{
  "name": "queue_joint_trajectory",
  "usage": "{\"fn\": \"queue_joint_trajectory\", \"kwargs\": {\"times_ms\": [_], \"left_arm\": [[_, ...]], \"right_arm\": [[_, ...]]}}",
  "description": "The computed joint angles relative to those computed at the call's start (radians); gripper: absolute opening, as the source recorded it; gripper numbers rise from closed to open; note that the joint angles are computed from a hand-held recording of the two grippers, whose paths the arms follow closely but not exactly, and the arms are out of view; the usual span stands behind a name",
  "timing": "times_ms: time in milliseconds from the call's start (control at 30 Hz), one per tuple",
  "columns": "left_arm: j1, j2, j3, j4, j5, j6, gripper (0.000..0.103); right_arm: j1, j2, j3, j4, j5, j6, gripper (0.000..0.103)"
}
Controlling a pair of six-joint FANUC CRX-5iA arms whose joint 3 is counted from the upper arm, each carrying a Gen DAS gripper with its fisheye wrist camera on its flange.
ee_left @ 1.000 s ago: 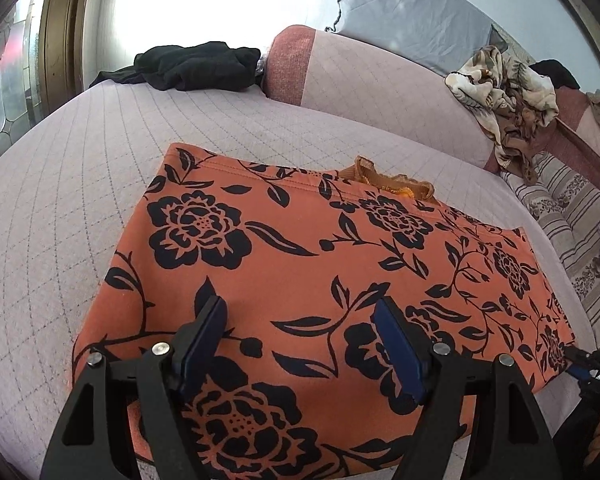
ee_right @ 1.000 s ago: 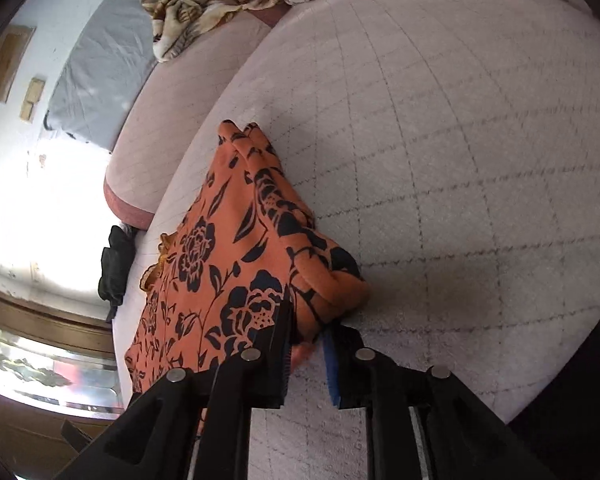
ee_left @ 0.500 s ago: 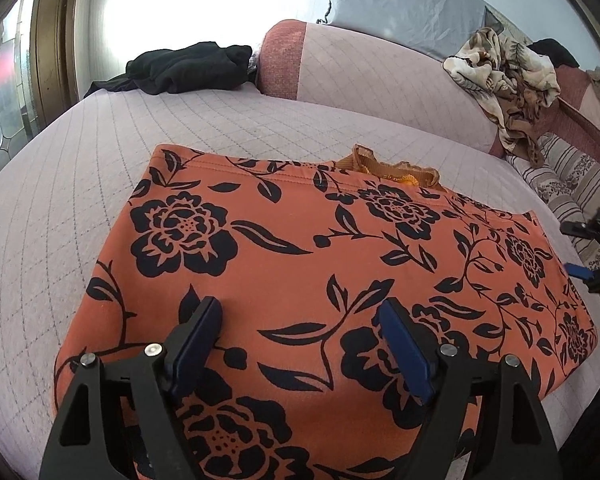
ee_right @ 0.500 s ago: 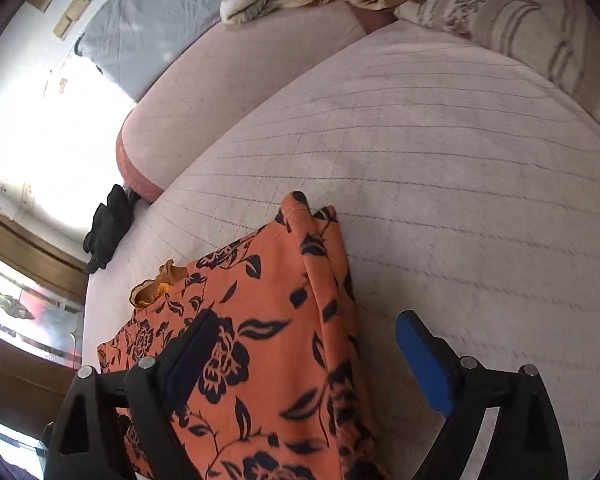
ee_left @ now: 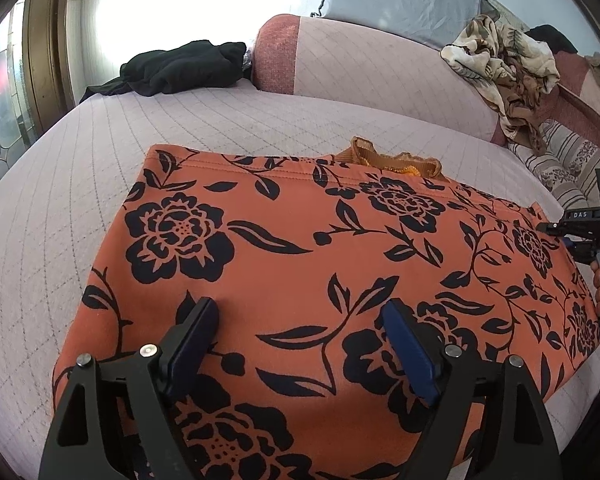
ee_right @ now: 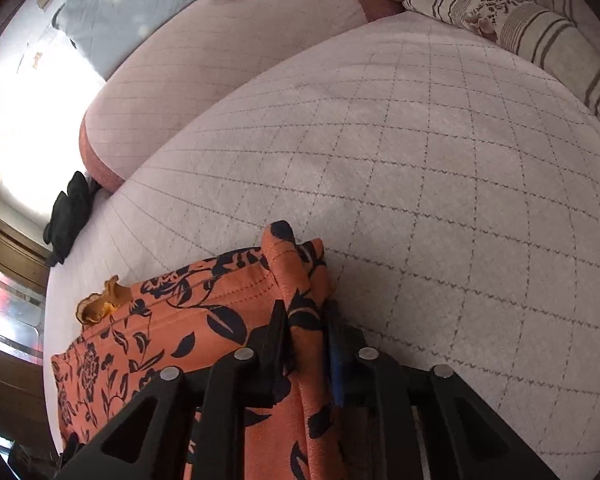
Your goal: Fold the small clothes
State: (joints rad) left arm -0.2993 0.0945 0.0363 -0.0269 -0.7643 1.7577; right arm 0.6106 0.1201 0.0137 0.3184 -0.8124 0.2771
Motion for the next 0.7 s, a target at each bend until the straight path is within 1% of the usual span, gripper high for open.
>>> {"fn": "queue_joint_trajectory", "kwargs": {"times_ms": [33,67,100,167,233,267,333,367,433,467,500,533,567,600,633,667,700], "left_arm": [[0.0,0.0,0.001,-0.001,-0.004,0.001,0.085],[0.001,-0.001,0.001,0.003,-0.006,0.001,0.085],[0.003,-0.003,-0.002,0.009,-0.007,-0.003,0.085],[0.005,-0.006,-0.007,0.017,-0.008,-0.006,0.085],[0.005,-0.008,-0.007,0.016,-0.01,-0.006,0.085],[0.004,-0.008,-0.006,0.012,-0.012,-0.004,0.085],[0.002,-0.01,-0.007,0.006,-0.014,-0.003,0.085],[0.001,-0.011,-0.007,0.004,-0.014,-0.003,0.085],[0.002,-0.013,-0.009,0.004,-0.015,-0.005,0.085],[0.002,-0.014,-0.009,0.004,-0.016,-0.005,0.085],[0.002,-0.015,-0.01,0.007,-0.016,-0.007,0.085],[0.005,-0.016,-0.013,0.014,-0.014,-0.014,0.085],[0.006,-0.017,-0.015,0.016,-0.014,-0.017,0.085],[0.008,-0.019,-0.019,0.018,-0.011,-0.019,0.085],[0.008,-0.02,-0.02,0.019,-0.008,-0.02,0.085],[0.006,-0.016,-0.015,0.014,-0.014,-0.016,0.086],[0.004,-0.012,-0.008,0.007,-0.018,-0.009,0.087]], "right_arm": [[0.008,-0.005,-0.001,0.025,-0.034,-0.029,0.052],[0.013,-0.01,-0.004,0.051,-0.062,-0.066,0.061],[0.021,-0.02,-0.015,0.089,-0.09,-0.119,0.065],[0.045,-0.044,-0.034,0.159,-0.12,-0.175,0.065],[0.081,-0.074,-0.054,0.227,-0.125,-0.185,0.065],[0.099,-0.092,-0.066,0.251,-0.105,-0.181,0.065],[0.123,-0.111,-0.068,0.243,-0.037,-0.142,0.065],[0.132,-0.117,-0.067,0.221,0.0,-0.109,0.068],[0.128,-0.109,-0.049,0.105,0.079,0.0,0.073],[0.113,-0.102,-0.034,0.007,0.095,0.073,0.074],[0.097,-0.081,-0.016,-0.055,0.07,0.097,0.074],[0.074,-0.062,-0.012,-0.078,0.03,0.068,0.071],[0.057,-0.077,-0.048,-0.084,0.042,-0.013,0.064],[0.046,-0.114,-0.103,-0.064,0.107,-0.123,0.06],[0.046,-0.143,-0.143,-0.033,0.163,-0.181,0.063],[0.057,-0.149,-0.145,0.006,0.168,-0.186,0.067],[0.066,-0.141,-0.121,0.012,0.16,-0.139,0.072]]}}
